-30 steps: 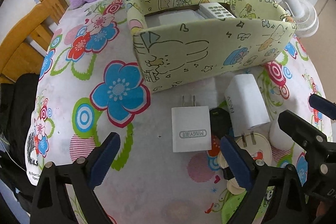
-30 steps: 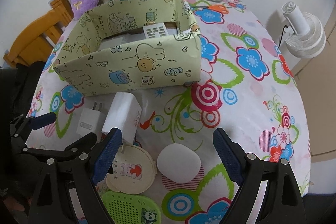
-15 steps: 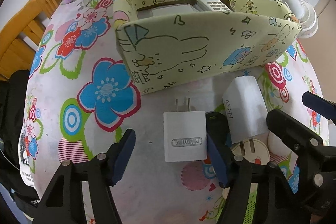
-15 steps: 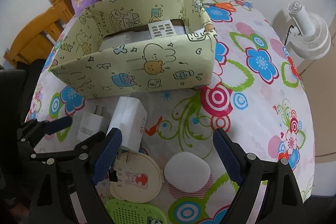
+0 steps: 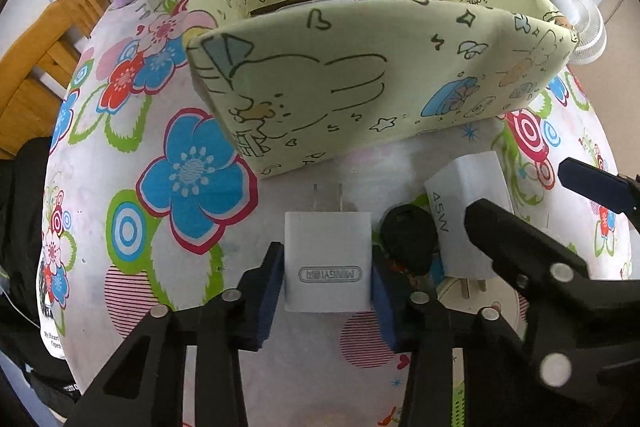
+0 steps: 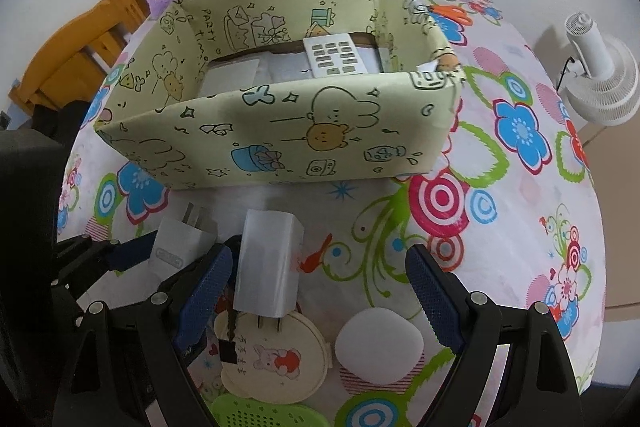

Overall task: Organize rigid objects
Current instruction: 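Close left gripper on the MINGYIBAO charger while right gripper grasps the taller white charger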

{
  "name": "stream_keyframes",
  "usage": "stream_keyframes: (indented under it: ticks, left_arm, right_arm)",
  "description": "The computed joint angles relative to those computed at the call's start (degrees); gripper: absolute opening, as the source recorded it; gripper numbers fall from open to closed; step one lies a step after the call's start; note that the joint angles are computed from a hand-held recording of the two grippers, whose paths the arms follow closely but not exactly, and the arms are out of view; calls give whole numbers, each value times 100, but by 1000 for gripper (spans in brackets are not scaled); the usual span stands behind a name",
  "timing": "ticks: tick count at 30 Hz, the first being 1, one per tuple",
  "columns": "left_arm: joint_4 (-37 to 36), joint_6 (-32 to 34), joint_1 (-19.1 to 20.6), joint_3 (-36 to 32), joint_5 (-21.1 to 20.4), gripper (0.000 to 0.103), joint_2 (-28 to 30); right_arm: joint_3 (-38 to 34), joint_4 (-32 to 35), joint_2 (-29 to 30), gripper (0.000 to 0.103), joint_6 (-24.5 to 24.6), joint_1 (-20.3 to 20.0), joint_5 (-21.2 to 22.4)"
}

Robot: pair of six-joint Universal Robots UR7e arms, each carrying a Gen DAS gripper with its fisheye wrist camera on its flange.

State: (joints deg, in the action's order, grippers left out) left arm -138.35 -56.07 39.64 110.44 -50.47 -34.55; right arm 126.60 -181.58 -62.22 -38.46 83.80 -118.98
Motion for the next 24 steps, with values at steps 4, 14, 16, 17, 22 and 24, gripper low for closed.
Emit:
stream_keyframes:
  ticks: [4,14,16,17,22,24]
  left_arm:
    - [-57,-14,23,62,-30,40,-54]
    - [-91,-55,105,303,4,40,-295]
    - [-78,-56,102,330,25,40,-319]
    - [-55,-51,107,350,44,40,-356]
    - [-7,-111,62,281,97,40,-262]
    - [-25,-102,74,250,128,40,-224]
  right_arm:
    - [-57,10,131,91,20,34,-90]
    - [-195,-101,444,82,179,80,-336]
    - [-247,-49,502,74,297,81,-399]
    - [-264,-3,518,70,390,72,-430]
    - [-292,167,559,47,491,45,-417]
    - [-354,285,601,35,546,21,-431]
